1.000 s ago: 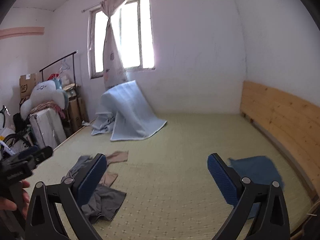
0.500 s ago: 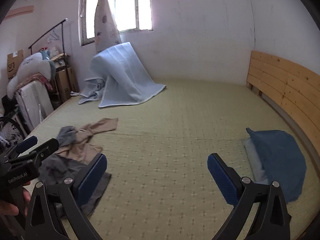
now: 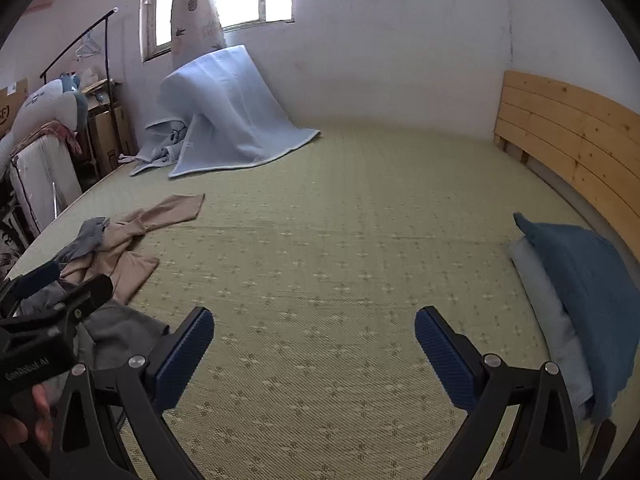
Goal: Fold clothes
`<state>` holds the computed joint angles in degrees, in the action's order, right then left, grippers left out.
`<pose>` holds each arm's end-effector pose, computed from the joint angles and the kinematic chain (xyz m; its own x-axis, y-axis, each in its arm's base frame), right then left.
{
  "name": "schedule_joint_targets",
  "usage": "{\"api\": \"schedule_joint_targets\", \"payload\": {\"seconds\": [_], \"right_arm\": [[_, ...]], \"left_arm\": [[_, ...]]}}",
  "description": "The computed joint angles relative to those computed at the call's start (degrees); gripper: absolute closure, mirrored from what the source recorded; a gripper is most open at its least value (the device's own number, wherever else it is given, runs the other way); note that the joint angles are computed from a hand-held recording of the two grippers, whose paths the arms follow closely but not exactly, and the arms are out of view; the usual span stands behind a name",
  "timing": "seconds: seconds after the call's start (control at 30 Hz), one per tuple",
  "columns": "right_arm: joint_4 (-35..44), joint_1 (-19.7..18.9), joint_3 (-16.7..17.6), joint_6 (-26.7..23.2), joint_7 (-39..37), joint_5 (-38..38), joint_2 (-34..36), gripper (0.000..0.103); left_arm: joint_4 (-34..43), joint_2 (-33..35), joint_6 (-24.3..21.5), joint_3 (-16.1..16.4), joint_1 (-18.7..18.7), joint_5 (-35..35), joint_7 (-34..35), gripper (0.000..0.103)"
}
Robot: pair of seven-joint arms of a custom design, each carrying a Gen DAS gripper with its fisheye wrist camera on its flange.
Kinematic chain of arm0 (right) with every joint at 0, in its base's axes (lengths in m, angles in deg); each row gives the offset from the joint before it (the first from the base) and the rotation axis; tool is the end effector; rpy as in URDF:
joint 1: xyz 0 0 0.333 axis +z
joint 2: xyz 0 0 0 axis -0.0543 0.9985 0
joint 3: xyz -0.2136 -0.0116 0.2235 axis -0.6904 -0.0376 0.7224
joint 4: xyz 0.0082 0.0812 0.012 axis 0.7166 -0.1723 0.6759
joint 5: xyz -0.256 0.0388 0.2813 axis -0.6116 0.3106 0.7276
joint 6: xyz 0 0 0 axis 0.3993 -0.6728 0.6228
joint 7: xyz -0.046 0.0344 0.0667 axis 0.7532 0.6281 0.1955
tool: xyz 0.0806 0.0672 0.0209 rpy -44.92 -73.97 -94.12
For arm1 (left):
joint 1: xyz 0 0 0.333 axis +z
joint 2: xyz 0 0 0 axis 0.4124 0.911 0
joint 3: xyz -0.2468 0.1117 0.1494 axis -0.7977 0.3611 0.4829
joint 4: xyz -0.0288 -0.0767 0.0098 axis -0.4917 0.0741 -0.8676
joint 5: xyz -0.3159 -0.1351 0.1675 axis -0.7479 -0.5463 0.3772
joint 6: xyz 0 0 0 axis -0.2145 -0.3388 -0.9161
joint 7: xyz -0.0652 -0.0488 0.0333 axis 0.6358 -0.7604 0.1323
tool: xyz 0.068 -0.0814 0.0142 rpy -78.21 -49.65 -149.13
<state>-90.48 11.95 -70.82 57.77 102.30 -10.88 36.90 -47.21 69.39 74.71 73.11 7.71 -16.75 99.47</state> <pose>0.5193 0.2145 0.6041 -0.2420 -0.9702 -0.0065 -0.5949 0.1537 -0.7890 0.5766 -0.2837 0.5866 -0.3268 -0.9414 0.0831 -0.5708 0.1266 -0.8113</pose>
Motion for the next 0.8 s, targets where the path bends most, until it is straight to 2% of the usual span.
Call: {"api": "schedule_joint_targets", "payload": {"seconds": [0.03, 0.2, 0.5, 0.8], "right_arm": [[-0.06, -0.02, 0.03, -0.06, 0.26, -0.18, -0.04, 0.0], [-0.91, -0.08, 0.24, 1.0, 1.53, -1.64, -1.01, 0.0], [-0.62, -0.31, 0.86, -0.27, 2.22, -2.4, -1.38, 0.0], [-0.13, 0.05, 0.73, -0.96, 2.13, -2.42, -0.72, 0.0]], "left_arm": [[-0.3, -0.22, 0.52, -0.25, 0.17, -1.06, -0.01, 0.0], [-1.98, -1.48, 3.13, 0.88, -0.49, 3.78, -3.55, 0.0], [-1.54, -0.88, 3.09, -0.29, 0.65, -0.19, -0.57, 0.0], [-1.63, -0.79, 2.51, 0.58, -0.31, 3.98, -1.92, 0.0]]}}
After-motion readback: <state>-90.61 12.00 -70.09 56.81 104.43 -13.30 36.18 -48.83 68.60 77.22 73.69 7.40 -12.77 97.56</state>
